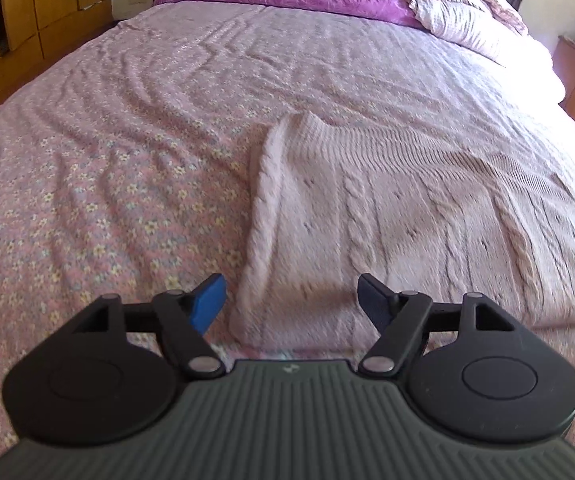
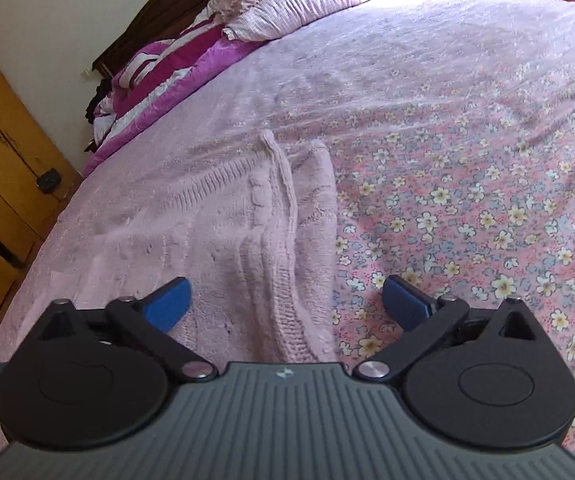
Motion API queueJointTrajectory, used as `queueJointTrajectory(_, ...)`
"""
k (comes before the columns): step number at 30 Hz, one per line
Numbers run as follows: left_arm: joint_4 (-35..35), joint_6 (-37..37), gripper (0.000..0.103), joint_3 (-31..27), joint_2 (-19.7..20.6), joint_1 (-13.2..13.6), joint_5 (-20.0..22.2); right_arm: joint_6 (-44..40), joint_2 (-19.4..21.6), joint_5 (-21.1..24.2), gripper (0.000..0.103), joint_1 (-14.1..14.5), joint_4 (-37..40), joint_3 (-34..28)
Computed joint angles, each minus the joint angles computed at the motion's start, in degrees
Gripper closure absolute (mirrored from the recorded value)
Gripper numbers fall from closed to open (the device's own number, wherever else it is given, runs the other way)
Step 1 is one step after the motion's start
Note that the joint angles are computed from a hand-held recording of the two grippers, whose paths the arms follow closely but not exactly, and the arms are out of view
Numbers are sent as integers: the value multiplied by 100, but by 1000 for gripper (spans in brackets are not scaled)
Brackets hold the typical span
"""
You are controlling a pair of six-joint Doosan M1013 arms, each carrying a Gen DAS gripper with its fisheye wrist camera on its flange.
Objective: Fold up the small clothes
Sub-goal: 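Move both open grippers over the ribbed edge of the folded cardigan, then grasp the ribbed edge of the cardigan with the right gripper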
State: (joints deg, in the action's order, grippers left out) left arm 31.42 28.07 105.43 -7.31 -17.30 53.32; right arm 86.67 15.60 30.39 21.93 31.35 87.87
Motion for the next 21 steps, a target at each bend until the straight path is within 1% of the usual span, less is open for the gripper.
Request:
queueJointTrajectory(2, -6, 28, 29, 1, 3, -55, 24, -127, 7, 89, 0, 17, -84, -35)
queueJointTrajectory(3, 39, 0, 29, 3, 8, -92, 54, -131, -8, 56, 0, 15, -21, -9)
queueJointTrajectory(4, 109, -35, 29, -3, 21, -135, 114, -167, -21, 15, 0, -13, 205, 27)
queueJointTrajectory(5, 169, -60, 29, -12, 38, -176, 174, -352, -34, 34, 0, -60, 588, 60)
queueJointTrajectory(6, 207, -72, 29, -19, 51, -207, 214, -696, -46, 97, 0, -125, 1161, 106)
queueJointTrajectory(8, 202, -74, 29, -31, 65, -240, 253, -1409, -29, 368, 8, -255, 2398, 194)
queueJointTrajectory(9, 196, -70, 29, -37, 68, -251, 269, -1585, -29, 380, 8, -274, 2773, 254)
queueJointTrajectory(12, 211, -66, 29, -49, 72, -269, 313, -2036, -67, 21, 13, -226, 3320, 431)
queueJointTrajectory(13, 206, -83, 29, -54, 70, -281, 328, -2121, -78, -70, 18, -223, 3494, 479)
queueJointTrajectory(14, 199, -90, 29, -55, 69, -278, 330, -2209, -85, -122, 26, -230, 3684, 521)
queueJointTrajectory(15, 200, -102, 29, -54, 70, -278, 336, -2286, -76, -115, 32, -254, 3873, 550)
queueJointTrajectory(17, 194, -118, 29, -57, 83, -275, 361, -2226, -46, -41, 60, -308, 4027, 584)
queueJointTrajectory(18, 187, -118, 29, -62, 95, -272, 383, -2296, -24, -27, 64, -339, 4157, 614)
queueJointTrajectory(19, 178, -117, 29, -65, 102, -267, 397, -2550, -13, 34, 68, -386, 4493, 675)
queueJointTrajectory(20, 174, -118, 29, -63, 107, -266, 404, -2808, -4, 106, 69, -430, 4849, 733)
queueJointTrajectory(21, 165, -105, 29, -66, 116, -259, 410, -2912, 6, 136, 70, -454, 5022, 761)
